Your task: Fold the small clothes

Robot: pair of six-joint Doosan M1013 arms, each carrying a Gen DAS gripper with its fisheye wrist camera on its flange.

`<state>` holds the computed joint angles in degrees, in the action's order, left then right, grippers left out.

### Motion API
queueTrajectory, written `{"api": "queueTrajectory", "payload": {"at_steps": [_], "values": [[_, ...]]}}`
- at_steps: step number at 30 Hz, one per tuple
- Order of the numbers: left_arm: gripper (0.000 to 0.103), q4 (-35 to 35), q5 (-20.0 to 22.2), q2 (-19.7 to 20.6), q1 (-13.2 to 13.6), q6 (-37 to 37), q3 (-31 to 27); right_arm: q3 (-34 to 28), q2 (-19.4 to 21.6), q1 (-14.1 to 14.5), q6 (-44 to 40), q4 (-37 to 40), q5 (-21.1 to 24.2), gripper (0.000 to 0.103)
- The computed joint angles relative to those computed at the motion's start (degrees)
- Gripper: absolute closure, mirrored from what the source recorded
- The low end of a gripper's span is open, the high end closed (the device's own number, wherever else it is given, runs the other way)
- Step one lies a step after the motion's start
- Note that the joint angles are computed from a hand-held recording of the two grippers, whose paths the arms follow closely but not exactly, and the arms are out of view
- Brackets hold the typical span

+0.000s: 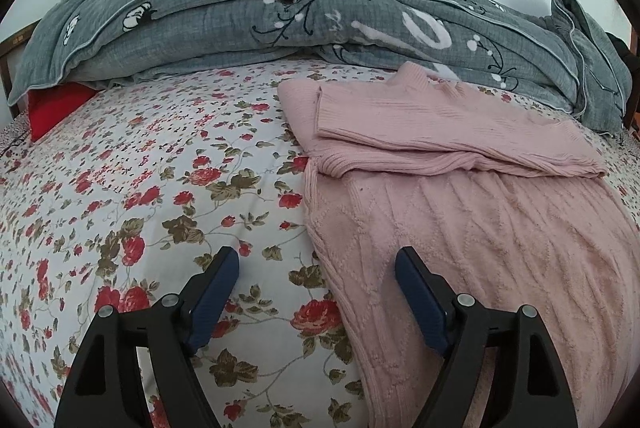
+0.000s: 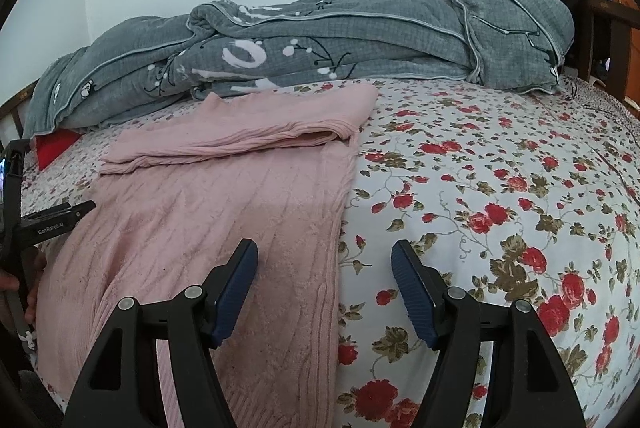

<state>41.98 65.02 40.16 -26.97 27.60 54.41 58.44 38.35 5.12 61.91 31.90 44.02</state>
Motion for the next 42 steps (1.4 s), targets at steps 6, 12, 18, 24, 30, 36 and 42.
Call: {"api": "queueTrajectory", "payload": {"at_steps": [6, 12, 18, 24, 30, 36, 42], "values": [[0.022, 0.01, -0.46, -0.05, 0.0, -0.22, 0.15, -0.34, 0.21, 0.1, 0.39, -0.36, 0.3, 0.031], [0.024, 0.14, -2.08, -0.62, 0.16, -0.84, 1.07, -0.67, 0.45, 0.09, 0.35, -0.1, 0.56, 0.03], [0.024, -0.24, -4.14, -1.36, 0.3, -1.55, 2.24, -1.65, 1.05, 0.08, 0.88, 0.09, 1.45, 0.03], [0.024, -0.68, -5.67, -1.7, 0.31, -1.21, 2.78, -2.1, 1.37, -0.08, 1.74, 0.58, 1.5, 0.03], [0.024, -0.61, -5.11, -1.39, 0.27, -0.75, 2.31, -2.57, 1.76, -0.2, 3.21, 1.1, 1.37, 0.03], [0.024, -0.45, -5.02, -1.42, 0.27, -0.73, 2.38, -2.75, 1.86, -0.14, 4.67, 0.25, 0.92, 0.031], [0.024, -0.42, -4.8, -1.41, 0.26, -0.68, 2.31, -2.96, 1.94, -0.09, 5.16, -0.27, 0.74, 0.031]]}}
